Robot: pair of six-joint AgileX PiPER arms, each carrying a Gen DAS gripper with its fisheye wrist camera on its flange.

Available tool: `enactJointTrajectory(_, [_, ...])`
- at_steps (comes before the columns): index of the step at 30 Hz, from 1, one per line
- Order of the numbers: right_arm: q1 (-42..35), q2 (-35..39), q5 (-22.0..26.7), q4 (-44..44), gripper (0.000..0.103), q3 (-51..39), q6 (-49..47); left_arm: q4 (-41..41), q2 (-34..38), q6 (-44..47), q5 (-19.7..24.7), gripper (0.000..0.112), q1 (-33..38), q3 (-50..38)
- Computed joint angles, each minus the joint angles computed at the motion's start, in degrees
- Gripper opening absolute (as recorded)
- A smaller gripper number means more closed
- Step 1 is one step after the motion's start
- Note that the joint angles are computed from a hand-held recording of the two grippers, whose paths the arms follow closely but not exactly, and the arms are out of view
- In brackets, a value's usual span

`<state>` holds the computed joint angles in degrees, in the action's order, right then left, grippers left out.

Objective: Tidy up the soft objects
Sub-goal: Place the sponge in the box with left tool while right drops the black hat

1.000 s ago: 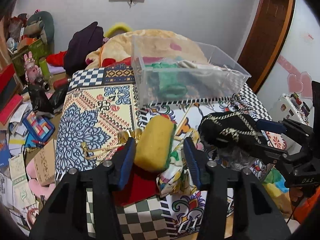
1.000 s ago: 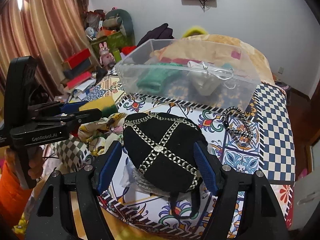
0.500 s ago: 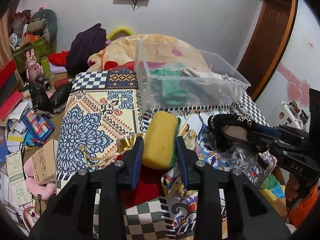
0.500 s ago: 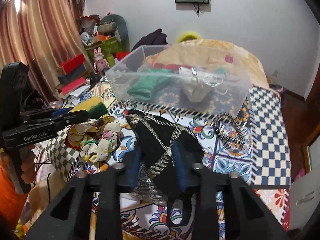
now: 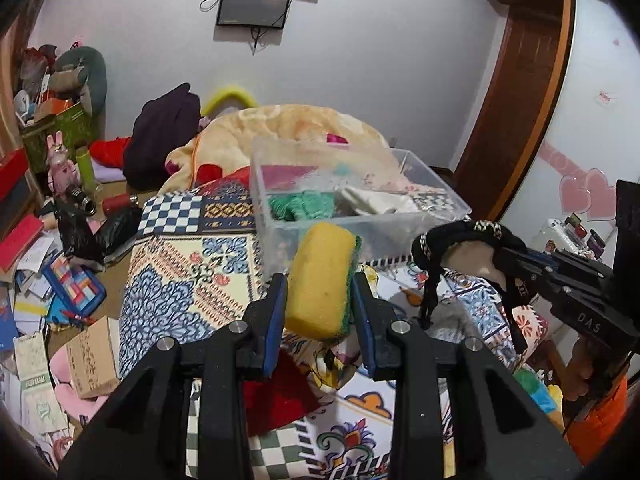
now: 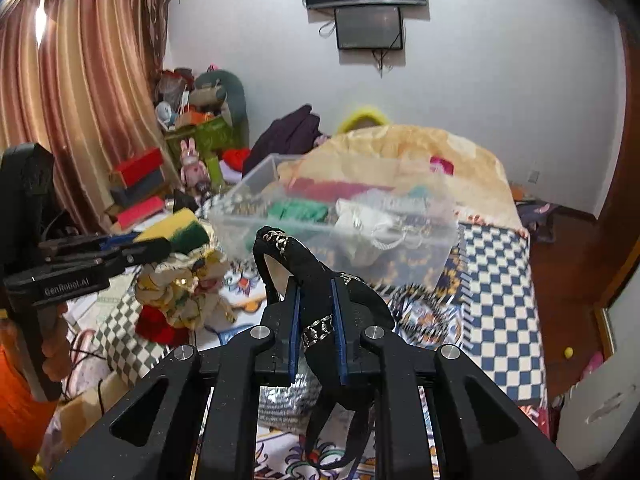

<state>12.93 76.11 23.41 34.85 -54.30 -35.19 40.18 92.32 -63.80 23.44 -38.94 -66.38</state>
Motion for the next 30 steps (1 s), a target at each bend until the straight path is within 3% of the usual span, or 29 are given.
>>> enactJointTrajectory(9, [-2.6, -0.6, -0.6, 3.2, 0.013, -3.2, -1.7, -6.2, 5.9, 7.3, -0.7, 0.032, 0.4, -8.3])
enactJointTrajectory(17, [-3.9, 1.3, -2.7, 3.3, 0.013, -7.5, -1.0, -13.2, 13.5, 15.7, 2.2, 0.032, 1.9, -18.6])
enactJointTrajectory(30, [0.1, 11.0, -5.5, -9.1, 0.013, -15.8, 10.6, -24.7, 21.5, 28.4, 6.6, 0.032, 5.5, -30.6])
